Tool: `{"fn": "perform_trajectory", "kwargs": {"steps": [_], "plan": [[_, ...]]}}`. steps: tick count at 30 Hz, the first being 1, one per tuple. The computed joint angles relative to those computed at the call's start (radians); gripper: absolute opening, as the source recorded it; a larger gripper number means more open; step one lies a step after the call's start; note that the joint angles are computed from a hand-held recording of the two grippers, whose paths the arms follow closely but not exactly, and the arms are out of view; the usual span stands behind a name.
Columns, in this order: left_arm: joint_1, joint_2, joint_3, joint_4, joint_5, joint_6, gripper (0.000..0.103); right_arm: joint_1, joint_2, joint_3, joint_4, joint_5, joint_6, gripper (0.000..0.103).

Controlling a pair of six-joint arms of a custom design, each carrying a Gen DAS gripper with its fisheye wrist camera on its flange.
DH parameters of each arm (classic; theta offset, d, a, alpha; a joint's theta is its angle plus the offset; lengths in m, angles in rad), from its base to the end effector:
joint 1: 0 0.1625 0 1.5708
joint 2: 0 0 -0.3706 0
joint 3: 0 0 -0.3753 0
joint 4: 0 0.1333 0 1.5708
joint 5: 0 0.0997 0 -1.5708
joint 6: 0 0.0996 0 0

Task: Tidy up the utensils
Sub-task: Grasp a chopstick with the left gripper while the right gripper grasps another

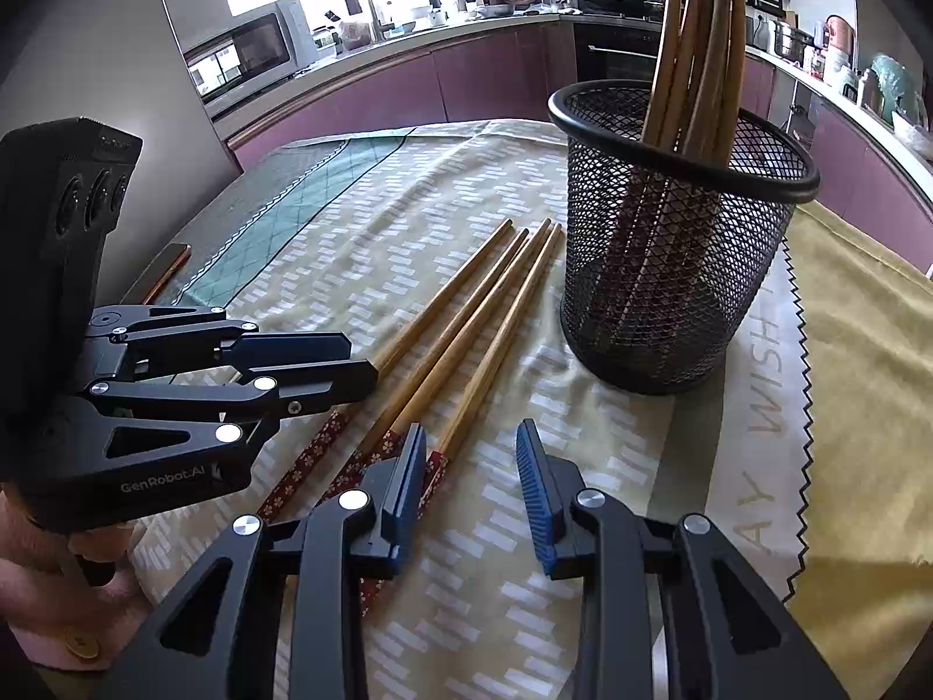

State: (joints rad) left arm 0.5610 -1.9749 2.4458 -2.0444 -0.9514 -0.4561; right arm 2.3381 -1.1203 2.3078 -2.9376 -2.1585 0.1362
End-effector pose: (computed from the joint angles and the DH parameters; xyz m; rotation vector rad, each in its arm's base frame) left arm -0.1427 -0.3154 0.2522 0.7167 2.5266 -0.5649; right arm 0.3440 -0.2442 0.0843 0.7492 -2.5258 0.5609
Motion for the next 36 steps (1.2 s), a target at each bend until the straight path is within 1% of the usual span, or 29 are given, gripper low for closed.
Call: {"fn": "perform_trajectory", "kwargs": {"steps": [9,12,14,16,18,19,21,23,26,29,31,34,36], "plan": [[0.016,0.085,-0.026,-0.041,0.030,0.045,0.024,-0.006,0.045,-0.032,-0.014,-0.028,-0.007,0.030],[0.015,0.104,-0.031,-0.042,0.044,0.050,0.024,-0.003,0.050,-0.034,-0.017,-0.040,-0.013,0.028],[0.014,0.110,-0.031,-0.043,0.053,0.047,0.023,-0.005,0.044,-0.029,-0.020,-0.044,-0.010,0.021],[0.013,0.109,-0.028,-0.047,0.057,0.045,0.019,-0.014,0.028,-0.017,-0.022,-0.031,-0.005,0.017],[0.015,0.103,-0.027,-0.046,0.057,0.038,0.010,-0.025,0.009,-0.005,-0.021,-0.013,0.001,0.011],[0.018,0.099,-0.027,-0.044,0.052,0.035,0.010,-0.029,-0.002,0.001,-0.014,-0.008,0.004,0.009],[0.020,0.091,-0.027,-0.038,0.048,0.029,0.009,-0.034,-0.021,0.010,0.000,0.005,0.011,0.009],[0.023,0.089,-0.030,-0.034,0.046,0.028,0.009,-0.033,-0.025,0.011,0.007,0.000,0.012,0.009],[0.025,0.102,-0.034,-0.042,0.054,0.024,0.010,-0.033,-0.010,0.000,0.000,-0.008,0.013,0.011],[0.026,0.125,-0.040,-0.056,0.059,0.031,0.010,-0.028,0.020,-0.020,-0.015,-0.031,-0.001,0.014],[0.028,0.140,-0.044,-0.064,0.065,0.039,0.010,-0.023,0.042,-0.034,-0.022,-0.053,-0.015,0.014],[0.035,0.162,-0.052,-0.079,0.070,0.049,0.010,-0.023,0.059,-0.044,-0.036,-0.059,-0.023,0.014],[0.038,0.175,-0.057,-0.086,0.077,0.045,0.009,-0.026,0.063,-0.047,-0.043,-0.057,-0.020,0.011]]}}
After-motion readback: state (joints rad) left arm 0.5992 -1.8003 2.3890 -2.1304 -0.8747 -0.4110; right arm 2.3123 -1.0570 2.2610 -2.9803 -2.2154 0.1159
